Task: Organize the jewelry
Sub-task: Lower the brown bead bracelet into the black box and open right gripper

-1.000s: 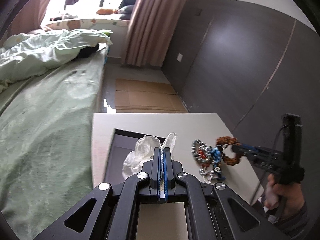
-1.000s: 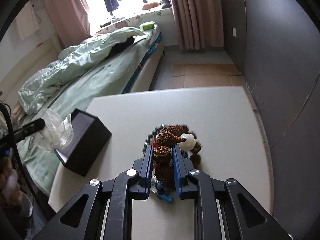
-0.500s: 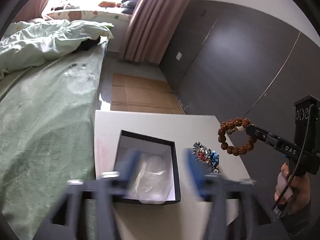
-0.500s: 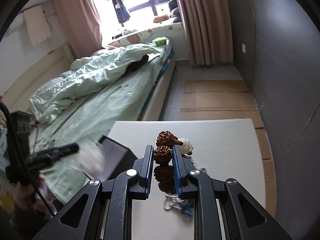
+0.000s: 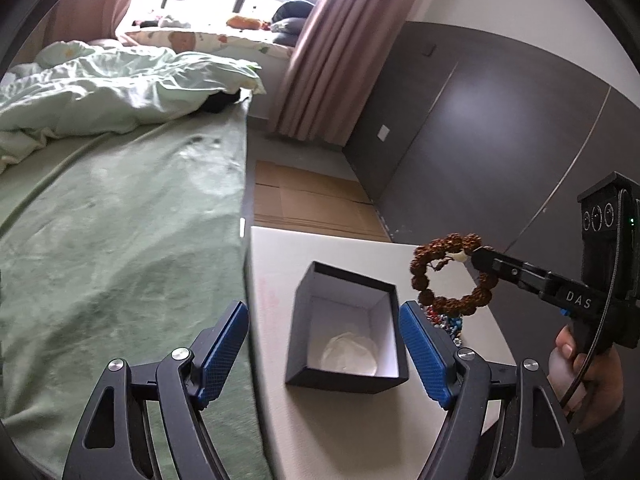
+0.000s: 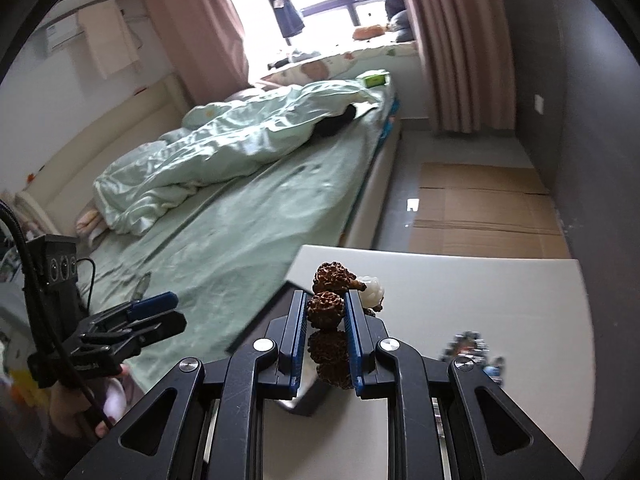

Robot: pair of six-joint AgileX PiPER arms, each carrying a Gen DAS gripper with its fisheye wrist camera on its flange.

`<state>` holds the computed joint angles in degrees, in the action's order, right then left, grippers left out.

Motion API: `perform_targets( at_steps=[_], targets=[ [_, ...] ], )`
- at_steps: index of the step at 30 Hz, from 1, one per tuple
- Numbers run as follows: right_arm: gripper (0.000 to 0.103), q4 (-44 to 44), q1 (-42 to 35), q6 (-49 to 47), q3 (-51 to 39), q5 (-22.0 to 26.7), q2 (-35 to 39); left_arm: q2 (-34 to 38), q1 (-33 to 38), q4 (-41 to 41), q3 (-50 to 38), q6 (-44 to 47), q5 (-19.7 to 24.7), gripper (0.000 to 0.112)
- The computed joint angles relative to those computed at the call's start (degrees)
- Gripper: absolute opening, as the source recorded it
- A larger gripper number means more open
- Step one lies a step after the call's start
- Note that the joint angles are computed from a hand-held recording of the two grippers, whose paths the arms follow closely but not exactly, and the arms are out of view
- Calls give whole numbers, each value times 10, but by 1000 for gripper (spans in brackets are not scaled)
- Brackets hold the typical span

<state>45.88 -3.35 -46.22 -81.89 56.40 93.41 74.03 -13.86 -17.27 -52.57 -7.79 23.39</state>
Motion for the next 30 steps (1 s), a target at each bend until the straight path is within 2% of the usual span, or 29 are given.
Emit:
perform_targets(
  at_steps=[5, 10, 11, 13, 14, 16, 17, 24, 30],
  targets=[
    [19, 8, 42, 13, 9, 1, 5, -24, 20, -8, 16, 10, 14, 79],
    [19, 36, 63, 14, 9, 33, 31, -38, 30, -3, 19, 6, 27, 79],
    [20, 18, 74, 24, 8, 25, 37, -39, 27, 6, 18, -3, 30, 79],
    [24, -55, 100, 80, 6, -19, 42, -39, 17, 27, 14, -24, 34, 79],
    [37, -70, 100, 94, 0, -19, 50, -40, 15, 30, 13, -26, 34, 79],
    [59, -76, 89, 101, 3, -25, 47, -39, 3, 47, 8, -43, 33, 85],
    [60, -72, 80, 90, 17, -39, 33, -38, -3, 58, 7, -54, 30, 86],
    [60, -39, -6, 24, 36, -9, -6, -5, -58, 113, -21, -117, 17, 88],
    [61, -22, -77, -7, 37, 16, -7, 30, -109, 171, -57, -182, 17, 88]
  ],
)
